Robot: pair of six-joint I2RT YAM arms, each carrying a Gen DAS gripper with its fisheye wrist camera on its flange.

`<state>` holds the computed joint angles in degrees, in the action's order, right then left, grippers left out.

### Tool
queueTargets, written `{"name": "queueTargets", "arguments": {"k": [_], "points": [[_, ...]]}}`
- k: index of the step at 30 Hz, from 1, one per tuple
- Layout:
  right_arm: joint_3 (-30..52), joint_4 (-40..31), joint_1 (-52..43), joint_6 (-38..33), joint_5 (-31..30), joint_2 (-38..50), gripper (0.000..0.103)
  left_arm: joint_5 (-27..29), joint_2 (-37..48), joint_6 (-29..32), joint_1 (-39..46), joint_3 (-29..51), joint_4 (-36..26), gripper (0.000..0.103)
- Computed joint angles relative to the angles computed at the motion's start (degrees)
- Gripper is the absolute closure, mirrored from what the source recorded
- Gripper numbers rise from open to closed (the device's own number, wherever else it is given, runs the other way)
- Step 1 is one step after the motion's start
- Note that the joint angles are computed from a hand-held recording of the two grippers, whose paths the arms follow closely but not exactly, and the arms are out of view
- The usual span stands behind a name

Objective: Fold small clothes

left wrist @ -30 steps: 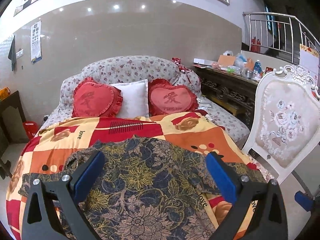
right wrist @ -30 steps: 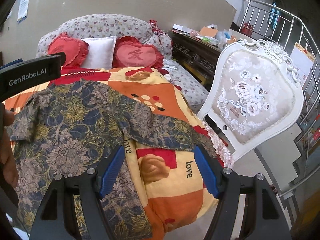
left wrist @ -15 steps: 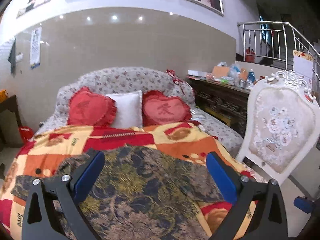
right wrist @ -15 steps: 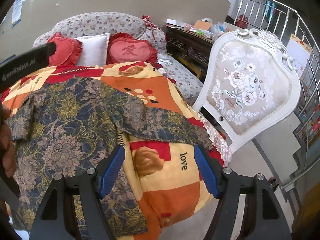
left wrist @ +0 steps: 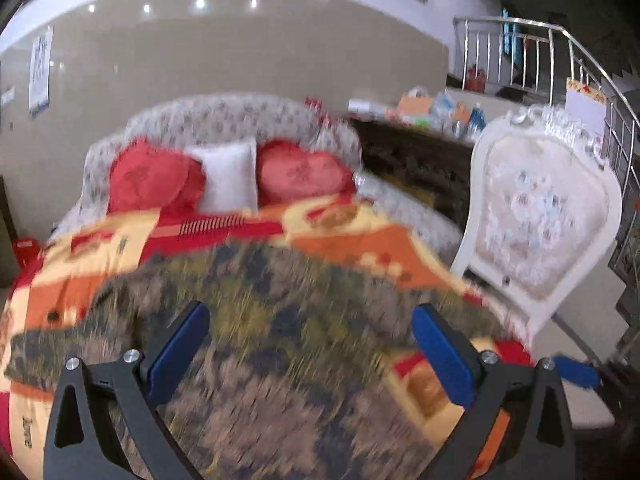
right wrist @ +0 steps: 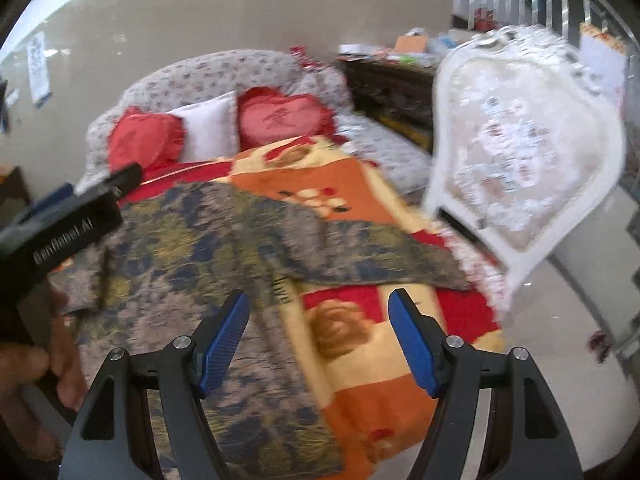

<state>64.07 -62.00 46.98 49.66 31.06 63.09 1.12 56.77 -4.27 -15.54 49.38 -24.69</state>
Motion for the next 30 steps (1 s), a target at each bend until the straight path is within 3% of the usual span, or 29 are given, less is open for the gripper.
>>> {"name": "queueTargets", "arguments": {"k": [4,7,9,12,15,16,17,19,21,27,30], "points": [[-4.9,9.5,2.8,0.5,-8.1,4.8,0.024,5.0,-5.3,9.7,15.3,-15.0,3.0,0.000],[-5.8,17.0,8.6,-1.6,-8.9,12.1,0.024,9.1,1.8,19.6,33.0,-21.0,10.1,0.000],[-2.6,22.5,9.9,-5.6,-10.5,20.1,0.024,6.3,13.8,21.5,38.8,-16.6,15.9,0.000],[8.0,30.2,6.7,-9.8,-15.3,34.9,0.024,0.1,28.5,18.6,42.2,-6.0,20.0,0.002],[21.7,27.6,3.1,-11.0,-20.2,49.2,0.029,0.8,31.8,15.6,45.0,-2.4,18.1,0.003],[23.4,25.7,3.1,-9.9,-20.0,51.0,0.038,2.6,30.6,15.6,45.5,-4.2,18.5,0.003],[22.1,26.0,3.4,-9.3,-20.2,50.6,0.040,4.5,29.1,16.4,45.7,-7.0,19.7,0.002],[12.2,31.5,5.2,-8.8,-19.3,44.1,0.040,6.8,25.3,18.4,43.8,-14.2,23.3,0.002],[3.8,33.0,7.6,-8.0,-15.0,38.1,0.040,7.5,22.4,19.0,40.4,-19.1,25.5,0.002],[-10.2,25.5,10.6,1.4,-8.4,21.7,0.040,6.2,13.9,18.1,29.5,-27.3,30.6,0.002],[-11.6,20.6,12.0,5.7,-5.6,16.4,0.039,6.9,15.5,18.3,29.5,-26.7,30.2,0.002]]}}
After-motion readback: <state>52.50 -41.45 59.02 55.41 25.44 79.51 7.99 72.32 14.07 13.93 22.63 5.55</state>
